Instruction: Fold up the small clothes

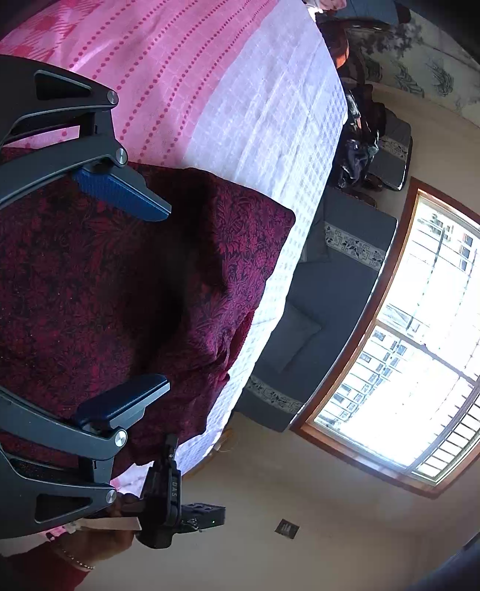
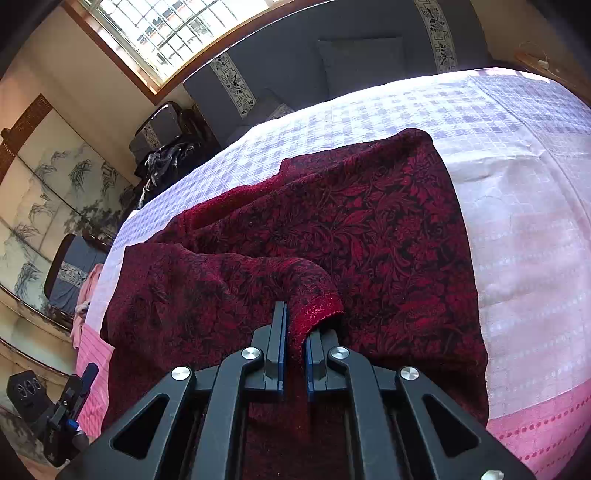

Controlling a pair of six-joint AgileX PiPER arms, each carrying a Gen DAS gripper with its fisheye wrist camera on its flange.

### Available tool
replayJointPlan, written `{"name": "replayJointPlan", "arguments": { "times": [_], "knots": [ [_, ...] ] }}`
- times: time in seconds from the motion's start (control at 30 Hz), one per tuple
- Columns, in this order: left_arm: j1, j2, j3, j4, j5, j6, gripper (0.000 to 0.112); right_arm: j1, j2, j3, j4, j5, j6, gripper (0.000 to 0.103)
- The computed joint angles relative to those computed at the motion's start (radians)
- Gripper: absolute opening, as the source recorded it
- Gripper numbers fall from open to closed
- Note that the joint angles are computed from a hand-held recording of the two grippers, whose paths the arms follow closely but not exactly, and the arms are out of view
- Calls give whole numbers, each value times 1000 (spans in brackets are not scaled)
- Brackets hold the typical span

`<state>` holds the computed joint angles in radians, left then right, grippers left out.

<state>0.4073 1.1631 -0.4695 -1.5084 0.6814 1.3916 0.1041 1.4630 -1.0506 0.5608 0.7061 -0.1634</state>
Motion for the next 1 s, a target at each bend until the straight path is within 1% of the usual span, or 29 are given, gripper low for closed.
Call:
{"name": "replayJointPlan", "arguments": {
  "times": [0.07,0.17,0.27,0.37,0.4,0.5,0.57,0.67,0.7,0.73,0.77,0.83,0.9,0.93,1.0],
  "knots": [
    [0,0,3,3,-9,-6,85,6,-20,-43,-45,-7,27,6],
    [15,12,2,2,-1,-10,85,-17,-37,-143,-81,-9,45,6],
    [15,21,1,10,-5,-28,85,-38,-21,-224,-164,-5,82,6],
    [12,33,-5,18,-10,-48,85,-65,27,-239,-206,-17,106,6],
    [16,32,-1,18,-7,-48,85,-78,37,-222,-201,-27,96,6],
    [18,31,6,18,-9,-56,85,-114,49,-145,-118,-61,32,6],
    [15,30,5,24,-18,-69,85,-138,48,-92,-22,-74,-44,6],
    [20,-11,25,13,-26,-71,85,-155,53,-47,79,-79,-113,6],
    [40,-38,40,-7,4,-36,85,-164,58,-36,126,-73,-142,6],
    [58,-67,54,-13,50,4,85,-171,66,-29,159,-66,-159,6],
    [57,-99,58,4,78,23,85,-171,73,-27,173,-61,-164,6],
    [-18,-173,48,87,45,-29,85,-163,85,-23,186,-52,-175,6],
    [-113,-234,50,123,-33,-82,85,-150,91,-22,197,-47,-192,7],
    [-144,-241,39,124,-61,-100,86,-141,90,-23,202,-47,-202,7],
    [-165,-198,-13,123,-59,-137,88,-125,95,-30,202,-49,-207,7]
  ]
}}
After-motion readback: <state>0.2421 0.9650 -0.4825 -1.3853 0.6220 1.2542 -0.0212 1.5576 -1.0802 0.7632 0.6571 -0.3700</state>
